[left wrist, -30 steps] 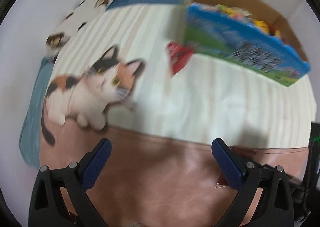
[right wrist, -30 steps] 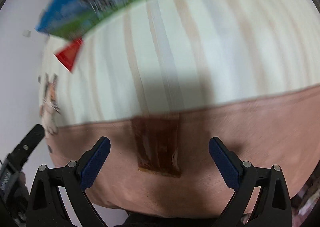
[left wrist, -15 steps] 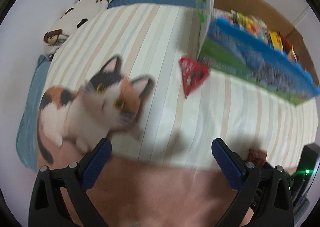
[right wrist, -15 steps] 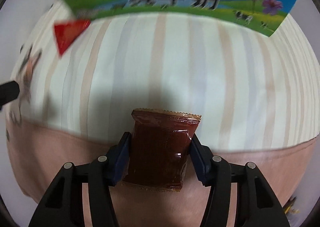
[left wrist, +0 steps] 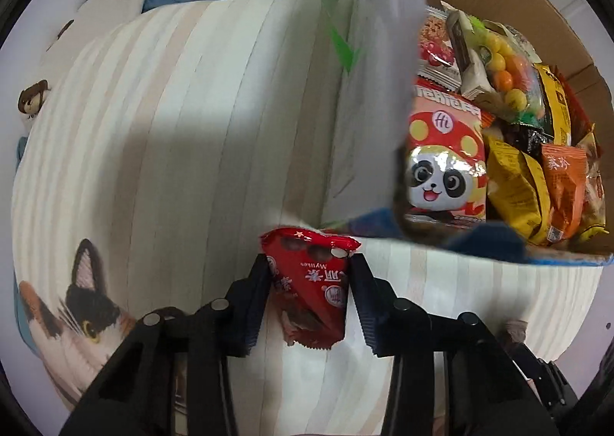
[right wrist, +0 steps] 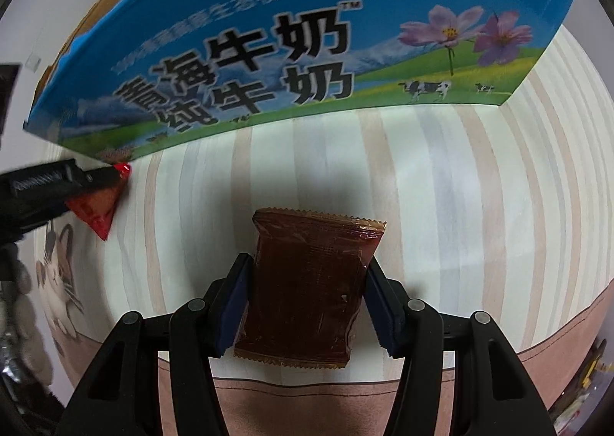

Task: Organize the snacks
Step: 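Grasp the brown sauce packet with the right tool while the left tool grasps the red candy pack, then lift both held packets toward the cardboard box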

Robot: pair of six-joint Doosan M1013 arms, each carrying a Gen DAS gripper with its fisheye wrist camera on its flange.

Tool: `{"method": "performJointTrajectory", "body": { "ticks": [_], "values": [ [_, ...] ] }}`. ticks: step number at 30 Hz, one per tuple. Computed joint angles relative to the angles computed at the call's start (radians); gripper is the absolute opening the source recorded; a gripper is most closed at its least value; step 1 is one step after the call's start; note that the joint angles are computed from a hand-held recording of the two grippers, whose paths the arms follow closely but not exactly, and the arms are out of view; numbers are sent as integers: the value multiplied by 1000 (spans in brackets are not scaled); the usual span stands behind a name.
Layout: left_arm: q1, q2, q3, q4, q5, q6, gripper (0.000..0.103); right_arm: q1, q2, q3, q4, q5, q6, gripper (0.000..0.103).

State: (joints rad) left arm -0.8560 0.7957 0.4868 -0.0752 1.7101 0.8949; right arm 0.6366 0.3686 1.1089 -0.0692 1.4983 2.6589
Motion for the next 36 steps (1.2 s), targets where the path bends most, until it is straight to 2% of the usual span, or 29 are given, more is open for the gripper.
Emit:
{"method": "performJointTrajectory", "body": {
  "ticks": [2,5,10,14,17,20,21,22,23,25,30,34,36],
  "values": [
    [-2,-25,44,-6,-26,-1,37,-18,-5,-1,20,-2,-16,59],
    [-14,-96,162,-30,-79,-10,37,-35,-25,23,64,-12,-43,59],
    [-54,-206,348,-37,-137,-20,37,-18,-43,55,117,-18,-69,59],
    [-72,-244,427,-52,-167,-36,37,4,-48,68,107,-5,-78,59],
    [-66,-244,439,-68,-186,-29,41,8,-43,63,94,12,-92,62],
    [-64,-238,437,-86,-188,-27,44,4,-38,64,124,-7,-76,70],
    [-64,-234,433,-94,-190,-22,47,1,-42,67,132,-13,-70,70],
    [-58,-238,442,-116,-201,-13,56,-2,-46,72,138,-19,-64,71],
    [-53,-242,452,-144,-217,-15,61,-5,-51,78,147,-25,-58,71],
    [-42,-233,445,-160,-223,-13,64,-9,-64,93,161,-37,-46,71],
    [-48,-220,425,-145,-200,-16,64,-12,-90,132,171,-50,-33,71],
    [-71,-194,381,-105,-164,-22,64,-9,-69,131,167,-59,-30,71],
    [-84,-187,366,-77,-146,-25,61,-1,-68,128,158,-56,-22,71]
  ]
}}
